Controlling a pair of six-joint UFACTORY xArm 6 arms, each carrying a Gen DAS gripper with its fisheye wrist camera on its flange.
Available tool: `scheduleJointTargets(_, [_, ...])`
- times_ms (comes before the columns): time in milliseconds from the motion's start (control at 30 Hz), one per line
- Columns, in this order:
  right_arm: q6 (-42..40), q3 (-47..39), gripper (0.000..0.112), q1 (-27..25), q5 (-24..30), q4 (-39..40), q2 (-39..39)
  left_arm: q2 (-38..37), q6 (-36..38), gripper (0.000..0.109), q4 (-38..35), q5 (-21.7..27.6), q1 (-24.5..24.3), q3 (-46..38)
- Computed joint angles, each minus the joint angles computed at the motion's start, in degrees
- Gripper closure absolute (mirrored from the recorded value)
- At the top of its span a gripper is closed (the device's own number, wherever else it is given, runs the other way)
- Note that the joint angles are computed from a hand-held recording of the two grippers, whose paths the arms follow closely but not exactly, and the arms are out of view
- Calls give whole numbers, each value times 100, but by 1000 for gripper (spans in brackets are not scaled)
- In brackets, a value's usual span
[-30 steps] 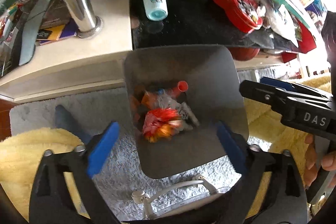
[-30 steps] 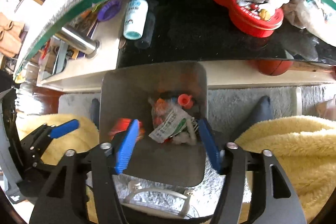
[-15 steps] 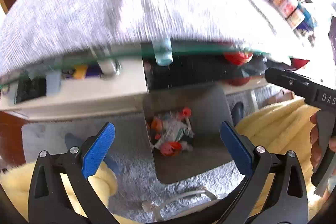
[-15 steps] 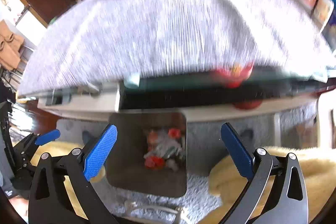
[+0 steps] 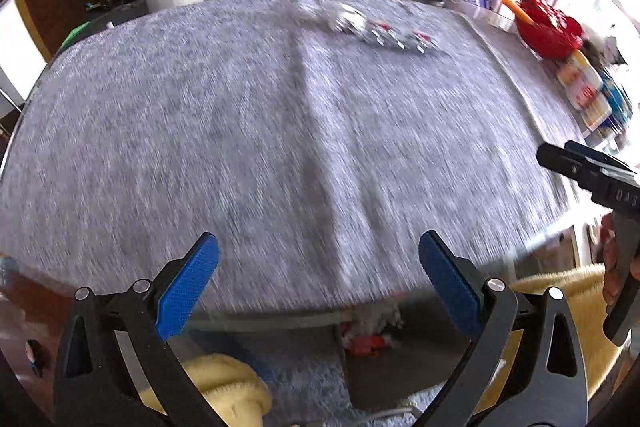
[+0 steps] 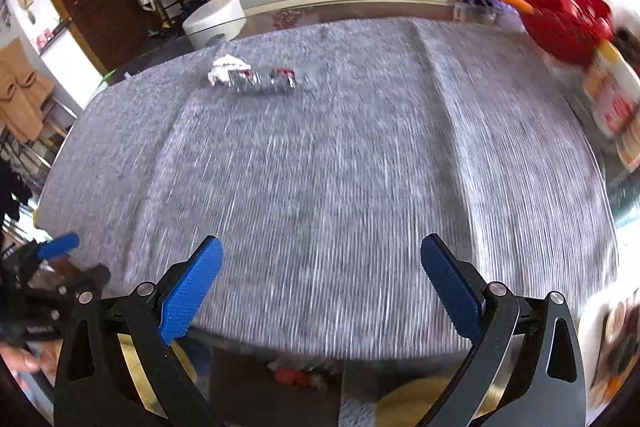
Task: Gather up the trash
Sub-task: 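Grasp the crumpled white paper with the left tool while the right tool grasps the foil blister pack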
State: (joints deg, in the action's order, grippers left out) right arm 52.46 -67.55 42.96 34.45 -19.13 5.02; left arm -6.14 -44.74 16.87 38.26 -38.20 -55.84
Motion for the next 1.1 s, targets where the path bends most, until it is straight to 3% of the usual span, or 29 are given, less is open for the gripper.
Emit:
scheduleJointTargets(233, [-820,-1044,14,-302,-75,174,1040,885,476,14,-157,-21,511,-1075])
scheduleJointTargets(533, [-1769,-2492,16,-447,133,344,2185,2516,1114,19,-547,282,828,-3148])
scheduleJointTargets(600, [-1813,-2772,16,-447,245,155,2376,2891,1283,20,-655,405,856,-3669])
scheduleJointTargets(867, [-2970,-3783,18,-487,341,601,3149,4468,1853,22,-1044,1299,971,-6043])
scheduleJointTargets(1000, [-3235,-4180,25,-534,353,785,3467,5156,2053,24,-1138,1756,988,-7098])
scheduleJointTargets(1100, [-3557,-4255,45,-531,295,1126,3551,5671,2154,31,-1304,2097,998,-7848])
